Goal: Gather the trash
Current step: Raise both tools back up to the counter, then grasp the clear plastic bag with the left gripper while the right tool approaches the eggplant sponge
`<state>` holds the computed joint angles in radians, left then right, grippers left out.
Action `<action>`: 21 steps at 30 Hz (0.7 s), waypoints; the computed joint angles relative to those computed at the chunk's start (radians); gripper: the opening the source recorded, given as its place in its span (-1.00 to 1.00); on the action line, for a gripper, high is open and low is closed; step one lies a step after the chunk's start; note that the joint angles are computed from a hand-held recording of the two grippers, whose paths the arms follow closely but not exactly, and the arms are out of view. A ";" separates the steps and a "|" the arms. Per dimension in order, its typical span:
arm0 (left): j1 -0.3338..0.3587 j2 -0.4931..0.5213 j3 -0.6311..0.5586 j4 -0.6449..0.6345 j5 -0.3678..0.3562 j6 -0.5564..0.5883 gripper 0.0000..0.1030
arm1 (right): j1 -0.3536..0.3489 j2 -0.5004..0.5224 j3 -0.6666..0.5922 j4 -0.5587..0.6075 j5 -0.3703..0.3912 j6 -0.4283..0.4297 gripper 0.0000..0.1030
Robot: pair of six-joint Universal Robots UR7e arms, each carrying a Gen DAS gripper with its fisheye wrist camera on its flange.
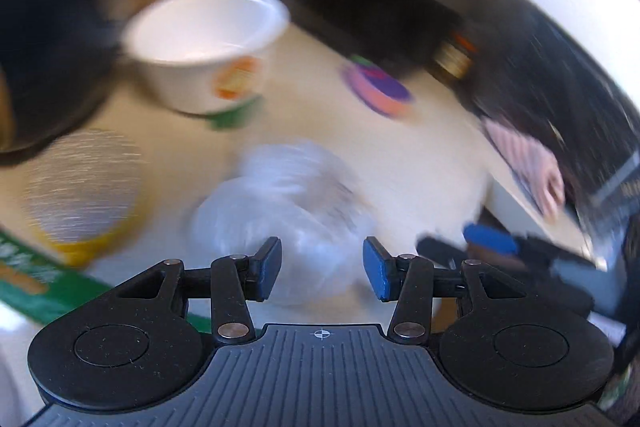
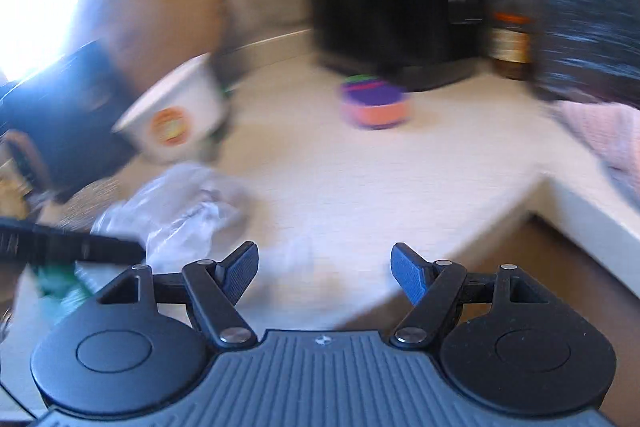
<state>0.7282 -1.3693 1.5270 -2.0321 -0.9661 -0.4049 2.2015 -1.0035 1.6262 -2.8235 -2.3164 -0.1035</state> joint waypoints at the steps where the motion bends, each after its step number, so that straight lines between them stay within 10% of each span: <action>1: 0.008 -0.005 -0.005 -0.007 0.001 -0.013 -0.03 | 0.004 0.015 -0.013 0.009 0.004 -0.007 0.44; 11: 0.022 0.068 -0.067 -0.172 -0.020 0.288 -0.03 | 0.040 0.040 -0.022 0.091 -0.013 0.018 0.44; 21: 0.046 0.159 -0.107 0.009 0.055 0.439 0.04 | 0.048 0.007 0.013 0.155 -0.091 0.128 0.45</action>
